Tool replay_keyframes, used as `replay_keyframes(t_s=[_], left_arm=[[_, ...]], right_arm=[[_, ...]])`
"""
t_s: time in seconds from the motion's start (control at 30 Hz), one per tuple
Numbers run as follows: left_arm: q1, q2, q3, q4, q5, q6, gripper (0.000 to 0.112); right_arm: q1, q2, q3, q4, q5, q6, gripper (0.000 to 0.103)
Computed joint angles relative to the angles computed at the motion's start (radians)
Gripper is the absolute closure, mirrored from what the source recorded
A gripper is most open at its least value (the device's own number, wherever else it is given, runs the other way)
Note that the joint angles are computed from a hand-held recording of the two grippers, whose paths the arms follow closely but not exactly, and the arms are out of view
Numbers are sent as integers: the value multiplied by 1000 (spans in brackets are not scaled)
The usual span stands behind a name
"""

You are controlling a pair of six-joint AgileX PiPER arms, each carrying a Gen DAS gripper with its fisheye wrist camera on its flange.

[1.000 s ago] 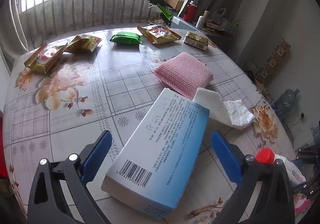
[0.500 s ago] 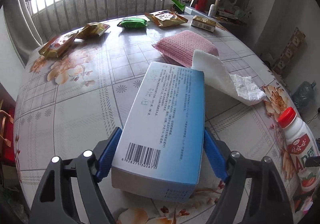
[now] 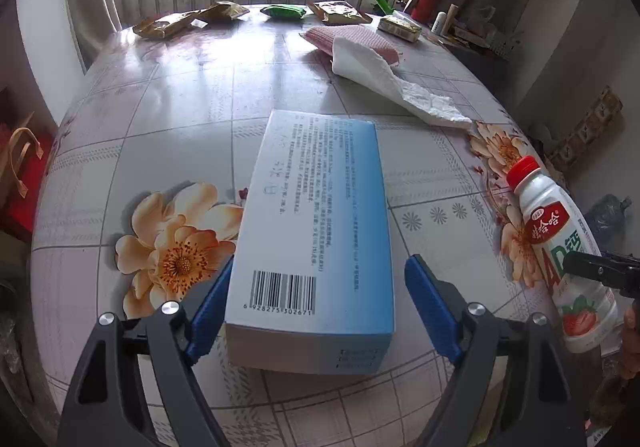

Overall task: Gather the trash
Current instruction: 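Grasp the white milk bottle with the right tool while the left tool grasps the blue box, then lift the milk bottle and blue box off the table with both tools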

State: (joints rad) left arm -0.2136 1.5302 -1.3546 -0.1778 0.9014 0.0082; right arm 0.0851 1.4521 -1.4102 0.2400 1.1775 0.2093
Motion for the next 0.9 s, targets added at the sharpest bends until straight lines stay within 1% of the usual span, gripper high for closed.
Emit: replay_keyframes(t_s=[0.1,0.13,0.17,0.23,0.27,0.3,0.33,0.57,0.7,0.77,0.83,0.9], left_arm=[[-2,9,-18,-1,-32,-1,21],[4,19,-19,-30,-53,33,19],[-2,37,-27,-28,-58,35,19],[-23,91,-65,64,-36,-59,19],[-29,88,-55,86,-68,-83,19],[-24,87,-51,68,-82,-73,19],[-16,93,-60,34,-73,-54,19],[-57,108,-72,114,-75,-95,19],[-69,106,-64,146,-89,-119,23],[-79,104,-60,171,-95,-129,26],[-91,104,-55,208,-100,-149,30],[-101,104,-54,239,-102,-171,35]], right_arm=[[0,23,-29,18,8,-26,32],[3,30,-36,10,7,-22,32],[4,38,-42,5,7,-21,32],[-5,52,-47,19,8,-18,32],[-11,54,-46,28,7,-15,32],[-14,54,-45,32,5,-12,32],[-16,53,-44,34,2,-10,32],[-8,86,-94,15,19,-18,32],[2,108,-112,14,28,-25,31],[4,107,-104,23,23,-33,34],[5,108,-97,24,22,-33,42],[-3,108,-83,40,19,-36,44]])
